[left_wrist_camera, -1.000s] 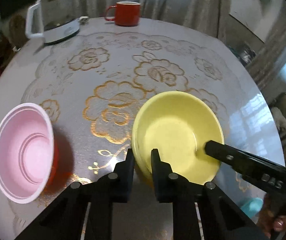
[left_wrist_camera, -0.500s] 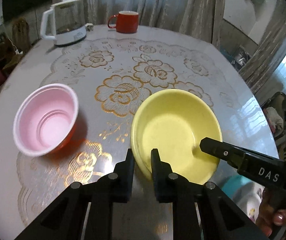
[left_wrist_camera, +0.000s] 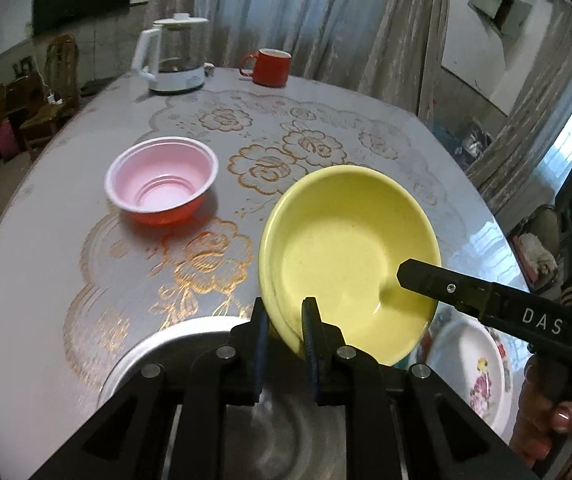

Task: Organize plates and bowls
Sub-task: 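Lift the yellow bowl and carry it over the steel bowl, then lower the yellow bowl into the steel bowl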

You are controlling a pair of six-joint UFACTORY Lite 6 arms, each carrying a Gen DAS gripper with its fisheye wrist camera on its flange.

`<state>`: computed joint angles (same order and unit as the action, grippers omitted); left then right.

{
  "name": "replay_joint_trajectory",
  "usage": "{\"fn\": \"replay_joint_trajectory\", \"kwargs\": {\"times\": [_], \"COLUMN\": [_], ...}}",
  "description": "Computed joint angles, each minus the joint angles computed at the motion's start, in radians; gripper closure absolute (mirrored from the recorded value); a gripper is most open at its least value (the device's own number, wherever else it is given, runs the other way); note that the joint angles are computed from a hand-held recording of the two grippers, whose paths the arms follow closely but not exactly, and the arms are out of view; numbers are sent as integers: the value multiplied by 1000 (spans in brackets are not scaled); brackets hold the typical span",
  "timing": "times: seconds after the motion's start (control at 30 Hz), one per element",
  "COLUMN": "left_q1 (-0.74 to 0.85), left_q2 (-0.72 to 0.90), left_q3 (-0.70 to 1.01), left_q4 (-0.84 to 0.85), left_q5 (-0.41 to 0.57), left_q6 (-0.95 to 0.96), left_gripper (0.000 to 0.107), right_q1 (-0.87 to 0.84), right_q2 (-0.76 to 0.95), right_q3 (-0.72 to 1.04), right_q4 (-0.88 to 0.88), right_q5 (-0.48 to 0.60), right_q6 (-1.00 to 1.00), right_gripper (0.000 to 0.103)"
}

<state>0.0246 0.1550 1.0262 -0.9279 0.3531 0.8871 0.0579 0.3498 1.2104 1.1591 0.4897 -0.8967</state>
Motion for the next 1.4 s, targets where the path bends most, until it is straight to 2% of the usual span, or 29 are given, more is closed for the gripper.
{"fn": "replay_joint_trajectory", "kwargs": {"times": [0.2,0.37,0.5,0.83,1.1,1.23,1.4], "left_q1": [106,183,211,294,250,219,188], "left_q2": [-196,-301,-398,-404,-386,-403,-408], "left_q3": [-221,-340,-437,-545,-588,-606,-618], "left_q4": [-212,-278,-314,-446,-510,-548,-660], "left_q5": [29,58,35,41,-64,-111,-154], "left_q6": [249,348,421,615,679,715,813], "left_gripper": [90,90,90,90,90,90,90], "right_q1": [51,118,169,258,308,348,378], "right_q2": [-148,-211,-240,-208,-152,-117,-94], "right_q3": [-170,-259,-318,-366,-342,-302,-285], "right_q4": [126,204,288,374,300,81,-36], "right_q5": [-8,-41,-71,-133,-181,-231,-285], "right_q6": [-113,-163,-225,-284,-216,-26,54], "right_gripper": [90,88,88,88,88,87,88]}}
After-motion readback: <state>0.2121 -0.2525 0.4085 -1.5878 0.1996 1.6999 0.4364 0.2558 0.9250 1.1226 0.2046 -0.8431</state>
